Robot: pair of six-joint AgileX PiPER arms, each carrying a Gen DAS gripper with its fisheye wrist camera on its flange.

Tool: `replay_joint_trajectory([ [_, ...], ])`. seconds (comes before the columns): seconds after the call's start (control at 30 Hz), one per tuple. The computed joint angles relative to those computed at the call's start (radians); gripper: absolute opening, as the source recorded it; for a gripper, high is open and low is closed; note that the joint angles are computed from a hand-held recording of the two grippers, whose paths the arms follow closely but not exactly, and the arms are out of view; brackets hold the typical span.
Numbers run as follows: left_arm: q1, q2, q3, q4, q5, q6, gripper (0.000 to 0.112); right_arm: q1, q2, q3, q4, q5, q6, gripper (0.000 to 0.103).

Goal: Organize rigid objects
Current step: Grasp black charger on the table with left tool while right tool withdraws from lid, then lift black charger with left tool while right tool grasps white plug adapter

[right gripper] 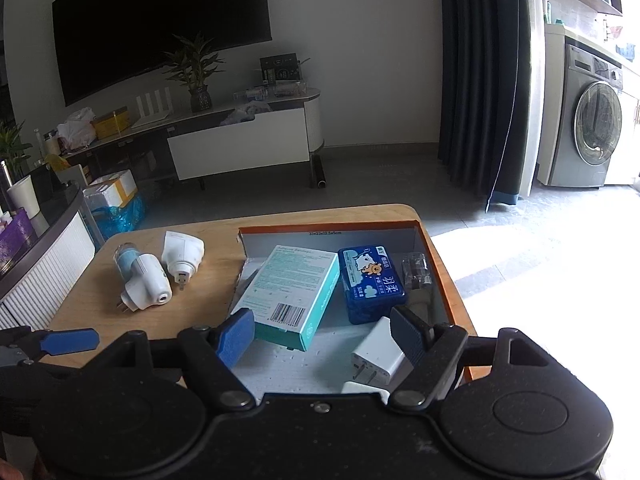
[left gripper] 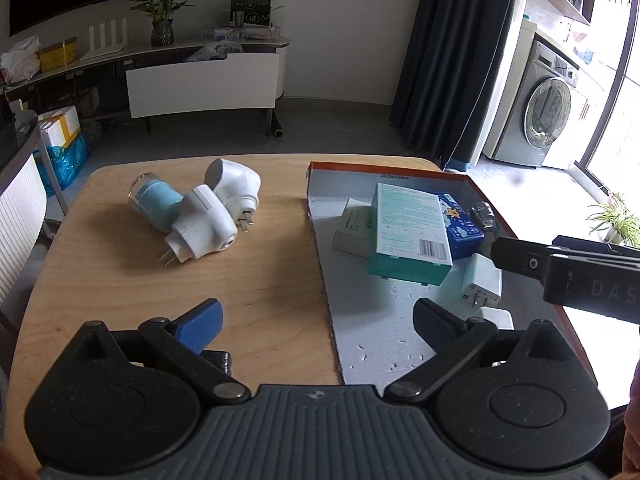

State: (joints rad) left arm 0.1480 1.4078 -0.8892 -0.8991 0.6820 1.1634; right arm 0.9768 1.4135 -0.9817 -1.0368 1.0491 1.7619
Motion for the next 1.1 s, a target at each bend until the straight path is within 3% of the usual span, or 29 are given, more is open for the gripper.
replay_joint_trajectory([
  [0.43,0.213,0.054,-0.009,-0.011,0.033,0.115,0.103,0.043,0.116,-0.099,0.023,-0.084,-0.065,0.089],
  [0.77,0.222,0.119,0.028,-0.074,0.008,0.266,0.103,0.057,0.158,-0.132,0.037,-0.114,-0.091,0.089],
  [0.83,0.218,0.130,0.048,-0.100,-0.013,0.307,0.099,0.058,0.159,-0.132,0.036,-0.113,-0.083,0.089],
  [0.9,0.205,0.140,0.060,-0.104,-0.042,0.316,0.084,0.057,0.158,-0.129,0.034,-0.115,-0.074,0.089],
  [1.03,0.197,0.149,0.090,-0.184,-0.081,0.420,0.069,0.048,0.158,-0.121,0.035,-0.129,-0.067,0.089],
  [1.1,0.201,0.152,0.092,-0.212,-0.071,0.461,0.053,0.044,0.159,-0.121,0.036,-0.133,-0.071,0.089],
])
